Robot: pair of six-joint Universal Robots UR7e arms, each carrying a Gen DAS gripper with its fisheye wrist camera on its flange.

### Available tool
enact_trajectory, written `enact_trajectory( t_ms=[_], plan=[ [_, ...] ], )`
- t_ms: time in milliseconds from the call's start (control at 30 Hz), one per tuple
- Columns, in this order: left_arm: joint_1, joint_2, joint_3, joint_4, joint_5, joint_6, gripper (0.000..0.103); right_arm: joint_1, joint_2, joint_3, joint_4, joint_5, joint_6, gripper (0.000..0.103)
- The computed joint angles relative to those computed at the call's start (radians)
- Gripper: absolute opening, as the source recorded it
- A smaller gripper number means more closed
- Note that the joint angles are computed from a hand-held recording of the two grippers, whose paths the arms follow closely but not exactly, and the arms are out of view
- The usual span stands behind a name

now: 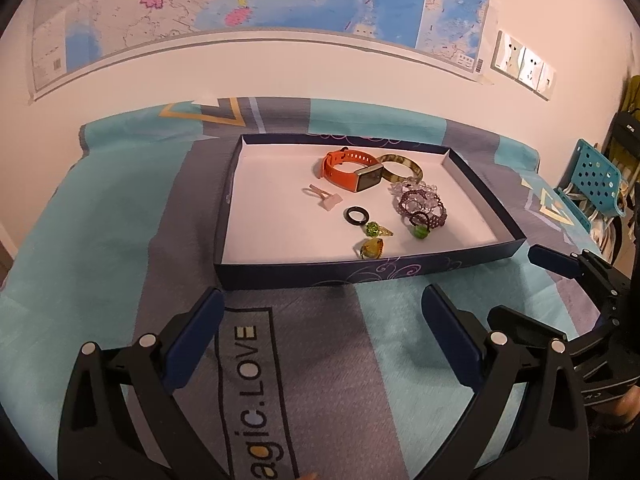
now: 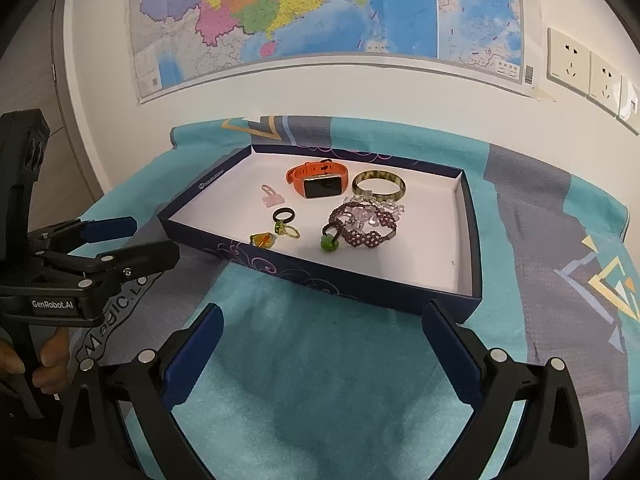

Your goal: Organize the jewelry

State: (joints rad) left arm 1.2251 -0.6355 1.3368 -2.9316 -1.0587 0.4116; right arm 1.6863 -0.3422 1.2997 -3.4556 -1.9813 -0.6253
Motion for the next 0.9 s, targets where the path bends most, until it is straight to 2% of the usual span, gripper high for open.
enact_trajectory(
  t_ms=[200,900],
  plan=[
    [-0.010,-0.004,0.024,-0.033,0.032,0.019,0.097,0.000,0.003,0.006,0.002,-0.005,0.002,0.096],
    [-0.016,-0.022,0.065,-0.056,0.045,0.005,0.097,-0.002,-0.009,0.040,-0.024,0.009,0.004,0.096]
  ],
)
